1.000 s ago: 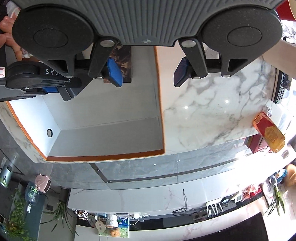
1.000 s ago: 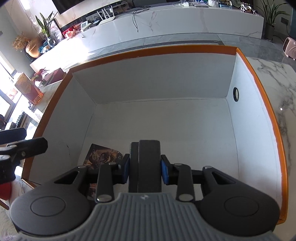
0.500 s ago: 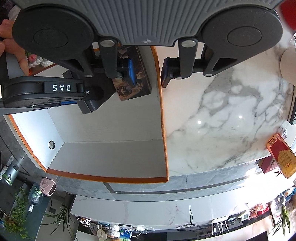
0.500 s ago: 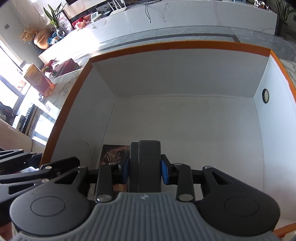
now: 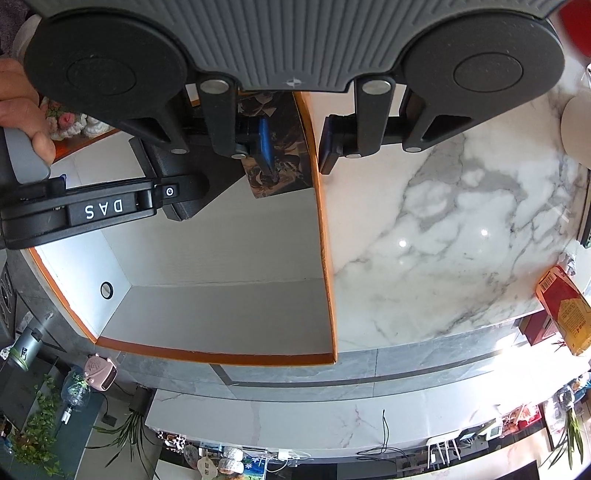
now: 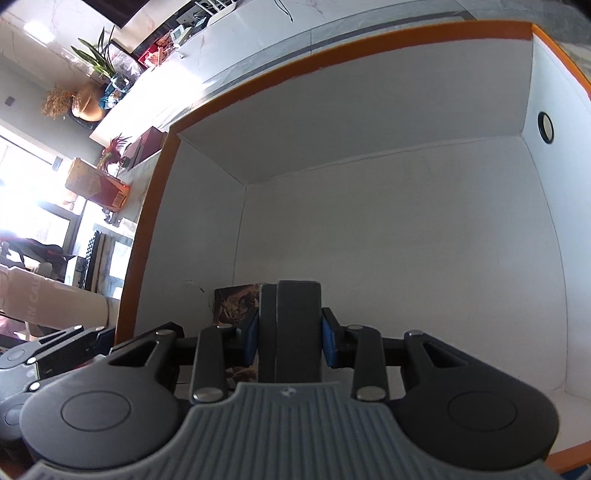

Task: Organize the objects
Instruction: 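Lower the card and grey case into the box and open both tools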

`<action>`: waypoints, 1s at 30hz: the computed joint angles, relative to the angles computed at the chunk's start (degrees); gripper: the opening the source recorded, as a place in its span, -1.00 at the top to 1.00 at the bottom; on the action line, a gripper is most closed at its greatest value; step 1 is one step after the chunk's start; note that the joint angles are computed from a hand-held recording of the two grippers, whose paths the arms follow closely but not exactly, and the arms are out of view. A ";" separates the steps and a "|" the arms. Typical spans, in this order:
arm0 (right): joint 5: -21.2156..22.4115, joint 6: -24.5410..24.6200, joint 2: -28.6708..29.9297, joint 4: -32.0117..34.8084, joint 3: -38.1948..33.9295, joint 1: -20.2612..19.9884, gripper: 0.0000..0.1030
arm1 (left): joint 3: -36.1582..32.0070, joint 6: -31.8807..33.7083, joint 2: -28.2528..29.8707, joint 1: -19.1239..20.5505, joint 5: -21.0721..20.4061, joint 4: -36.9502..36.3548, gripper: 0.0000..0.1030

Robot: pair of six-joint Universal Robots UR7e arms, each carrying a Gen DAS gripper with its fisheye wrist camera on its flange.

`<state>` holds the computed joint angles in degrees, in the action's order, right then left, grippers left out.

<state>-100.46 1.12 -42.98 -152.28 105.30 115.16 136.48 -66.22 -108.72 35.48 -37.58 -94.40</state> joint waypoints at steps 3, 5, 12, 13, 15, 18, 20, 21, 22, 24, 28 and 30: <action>2.10 2.04 -0.38 4.23 -1.12 -1.67 0.30 | -0.20 -0.32 0.58 -0.12 0.29 0.78 0.41; 0.78 2.77 -0.65 5.04 -1.34 -1.65 0.22 | -0.31 -0.48 0.64 -0.05 0.23 0.86 0.41; -10.74 -0.02 0.45 5.92 -2.55 1.27 0.03 | -0.60 -0.86 1.06 0.12 0.21 1.24 0.41; -11.82 -0.87 0.70 6.26 -2.73 1.77 -0.04 | -0.60 -0.87 1.03 0.14 0.16 1.26 0.41; -14.70 -2.44 1.32 6.94 -3.15 2.90 -0.20 | -0.56 -0.77 0.94 0.16 0.14 1.17 0.41; -15.69 -3.42 1.45 6.36 -3.07 3.22 -0.18 | -0.57 -0.83 1.04 0.19 0.20 1.14 0.41; -13.12 -2.33 1.07 7.60 -3.22 2.49 -0.01 | -0.61 -1.16 1.28 0.04 0.28 1.51 0.41; -12.31 -1.73 0.99 8.37 -3.48 2.24 0.03 | -0.59 -1.39 1.32 -0.11 0.32 1.76 0.41; -11.67 -1.79 0.94 8.57 -3.47 2.12 0.07 | -0.55 -1.50 1.32 -0.19 0.35 1.83 0.41; -9.59 -2.07 0.86 10.08 -3.66 1.96 0.14 | -0.52 -1.59 1.35 -0.28 0.36 1.89 0.42; -9.91 -3.61 1.22 11.00 -3.92 2.90 0.15 | -0.74 -2.20 1.74 -0.33 0.42 2.54 0.42; -9.86 -3.41 1.19 11.22 -3.99 2.99 0.15 | -0.83 -2.56 1.89 -0.45 0.44 3.05 0.42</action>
<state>-110.32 -2.29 -41.79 -141.06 101.31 118.15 135.65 -68.78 -106.83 35.03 -37.14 -91.35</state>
